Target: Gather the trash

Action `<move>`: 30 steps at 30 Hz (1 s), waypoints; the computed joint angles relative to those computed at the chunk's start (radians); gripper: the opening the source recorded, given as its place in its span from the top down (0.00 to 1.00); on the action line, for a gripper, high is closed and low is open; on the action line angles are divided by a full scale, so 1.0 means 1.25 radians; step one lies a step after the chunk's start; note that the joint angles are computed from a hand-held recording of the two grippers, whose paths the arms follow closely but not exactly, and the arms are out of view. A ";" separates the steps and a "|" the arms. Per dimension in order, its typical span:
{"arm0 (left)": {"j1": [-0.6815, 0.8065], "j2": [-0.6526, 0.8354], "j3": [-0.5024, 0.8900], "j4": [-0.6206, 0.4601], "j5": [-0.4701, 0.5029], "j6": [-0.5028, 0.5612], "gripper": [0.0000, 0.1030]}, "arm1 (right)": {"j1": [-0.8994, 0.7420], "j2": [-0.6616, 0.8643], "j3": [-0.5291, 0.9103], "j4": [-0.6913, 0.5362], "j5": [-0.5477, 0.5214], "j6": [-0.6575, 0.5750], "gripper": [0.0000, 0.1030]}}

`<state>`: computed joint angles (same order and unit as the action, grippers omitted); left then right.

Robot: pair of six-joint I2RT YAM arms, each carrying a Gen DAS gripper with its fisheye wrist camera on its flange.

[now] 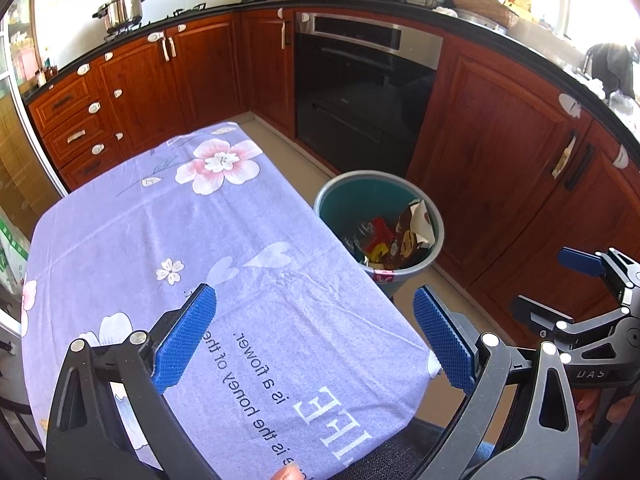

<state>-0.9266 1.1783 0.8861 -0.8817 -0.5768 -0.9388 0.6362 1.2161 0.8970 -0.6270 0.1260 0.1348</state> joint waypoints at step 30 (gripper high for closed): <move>0.011 0.029 -0.050 0.047 -0.008 0.011 0.04 | 0.009 0.102 0.005 0.035 -0.002 0.000 0.06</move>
